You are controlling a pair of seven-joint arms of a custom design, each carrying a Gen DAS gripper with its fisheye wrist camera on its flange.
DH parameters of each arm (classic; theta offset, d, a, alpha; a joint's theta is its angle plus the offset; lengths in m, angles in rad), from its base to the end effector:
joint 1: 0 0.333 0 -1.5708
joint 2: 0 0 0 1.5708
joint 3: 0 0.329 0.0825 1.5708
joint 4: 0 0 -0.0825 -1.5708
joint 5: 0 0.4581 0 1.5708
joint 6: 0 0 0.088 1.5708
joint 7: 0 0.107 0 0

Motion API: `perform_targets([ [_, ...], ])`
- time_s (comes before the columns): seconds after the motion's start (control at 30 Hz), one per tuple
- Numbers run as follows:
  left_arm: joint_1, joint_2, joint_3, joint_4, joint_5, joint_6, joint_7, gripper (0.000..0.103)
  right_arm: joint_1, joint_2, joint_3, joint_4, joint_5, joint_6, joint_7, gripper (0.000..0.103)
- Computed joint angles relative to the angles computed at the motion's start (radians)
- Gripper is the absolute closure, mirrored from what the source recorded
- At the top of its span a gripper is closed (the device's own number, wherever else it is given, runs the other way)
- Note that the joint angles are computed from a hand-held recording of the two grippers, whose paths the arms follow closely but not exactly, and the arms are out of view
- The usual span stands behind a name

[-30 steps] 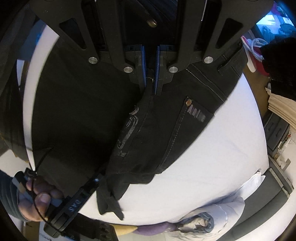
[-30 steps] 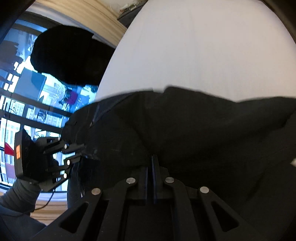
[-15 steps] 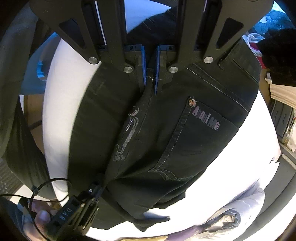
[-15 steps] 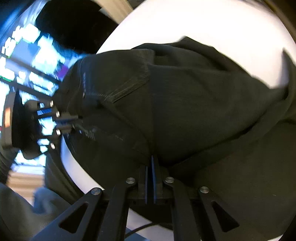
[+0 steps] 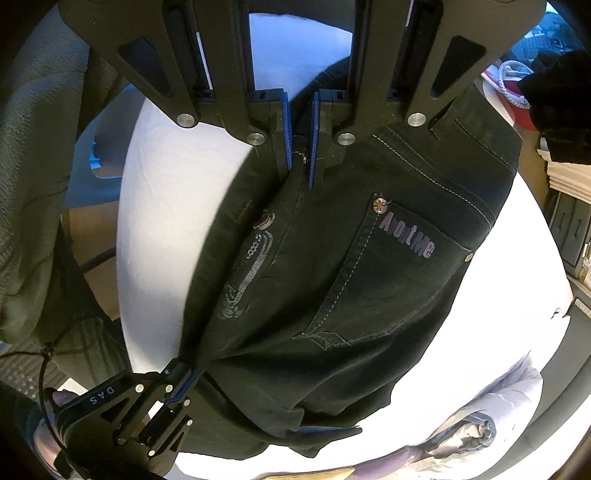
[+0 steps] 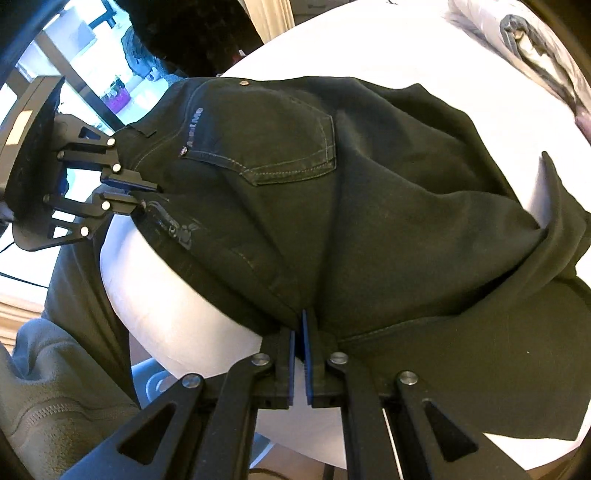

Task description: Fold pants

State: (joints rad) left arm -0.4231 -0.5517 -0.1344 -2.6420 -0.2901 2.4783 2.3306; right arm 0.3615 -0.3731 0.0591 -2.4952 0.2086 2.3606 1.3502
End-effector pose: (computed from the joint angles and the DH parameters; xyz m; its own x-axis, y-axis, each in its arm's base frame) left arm 0.3909 -0.2401 0.4327 -0.8819 -0.4564 -0.1183 -0.3828 0.8395 -0.3856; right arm 0.4567 0.2069 0.4164 0.4962 -0.8622 -0.1021 -0.8510 -0.4596 -0.2542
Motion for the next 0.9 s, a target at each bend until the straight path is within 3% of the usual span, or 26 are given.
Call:
perform_targets([
  [0.37, -0.011, -0.062, 0.024, -0.068, -0.03, 0.02, 0.007, 0.096, 0.037, -0.058, 0.043, -0.05, -0.044, 0.004, 0.086, 0.097],
  [0.53, -0.01, -0.07, 0.021, -0.09, -0.035, 0.04, -0.016, 0.095, 0.049, -0.06, 0.03, -0.065, -0.044, 0.014, 0.073, 0.094],
  [0.67, -0.016, -0.092, 0.033, -0.113, -0.064, 0.06, -0.055, 0.093, 0.06, -0.072, 0.014, -0.099, 0.001, 0.071, 0.07, 0.089],
  [0.73, -0.001, -0.107, 0.023, -0.104, -0.045, 0.018, -0.096, 0.089, 0.091, -0.089, -0.015, -0.122, 0.073, 0.104, 0.034, 0.072],
  [0.8, 0.01, -0.122, 0.029, -0.088, -0.038, -0.05, -0.13, 0.085, 0.124, -0.105, -0.035, -0.143, 0.142, 0.135, -0.014, 0.038],
  [0.9, 0.034, -0.166, 0.026, -0.073, -0.025, -0.117, -0.182, 0.083, 0.12, -0.135, 0.015, -0.178, 0.098, 0.191, -0.007, 0.027],
])
